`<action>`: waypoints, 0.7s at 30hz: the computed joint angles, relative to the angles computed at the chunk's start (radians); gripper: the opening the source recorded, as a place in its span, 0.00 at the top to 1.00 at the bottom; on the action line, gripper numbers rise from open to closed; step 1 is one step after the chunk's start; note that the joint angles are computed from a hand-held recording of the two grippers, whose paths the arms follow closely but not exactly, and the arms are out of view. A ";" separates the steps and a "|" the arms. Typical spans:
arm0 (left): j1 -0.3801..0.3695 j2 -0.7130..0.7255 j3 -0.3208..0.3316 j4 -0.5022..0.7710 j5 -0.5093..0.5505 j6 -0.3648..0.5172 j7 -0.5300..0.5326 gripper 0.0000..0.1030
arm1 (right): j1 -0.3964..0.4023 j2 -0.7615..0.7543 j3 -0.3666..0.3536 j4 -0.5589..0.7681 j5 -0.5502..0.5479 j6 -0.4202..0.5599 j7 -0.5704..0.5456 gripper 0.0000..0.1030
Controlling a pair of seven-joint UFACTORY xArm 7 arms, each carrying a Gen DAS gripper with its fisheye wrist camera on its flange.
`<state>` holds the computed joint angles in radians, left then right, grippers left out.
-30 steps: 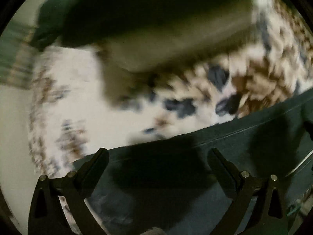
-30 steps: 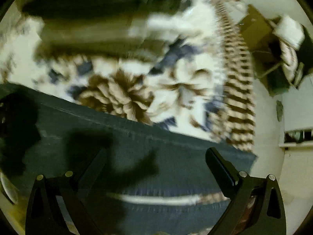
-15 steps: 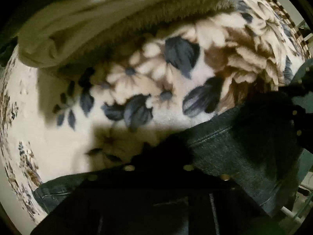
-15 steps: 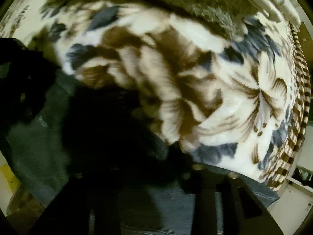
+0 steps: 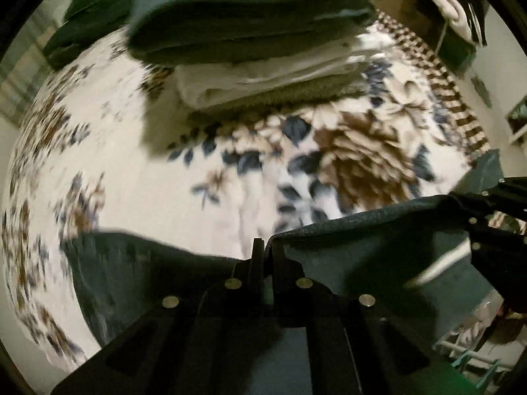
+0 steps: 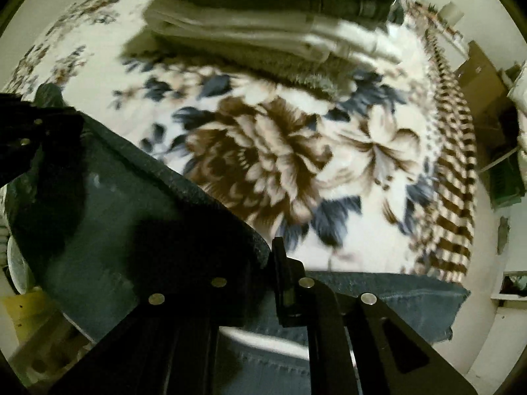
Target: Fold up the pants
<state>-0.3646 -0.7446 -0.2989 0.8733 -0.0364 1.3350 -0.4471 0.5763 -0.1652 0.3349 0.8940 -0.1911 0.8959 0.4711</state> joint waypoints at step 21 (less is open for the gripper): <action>-0.247 -0.349 -0.127 -0.361 -0.301 0.232 -0.463 0.95 | 0.273 -0.150 0.118 -0.294 0.283 0.031 0.133 0.77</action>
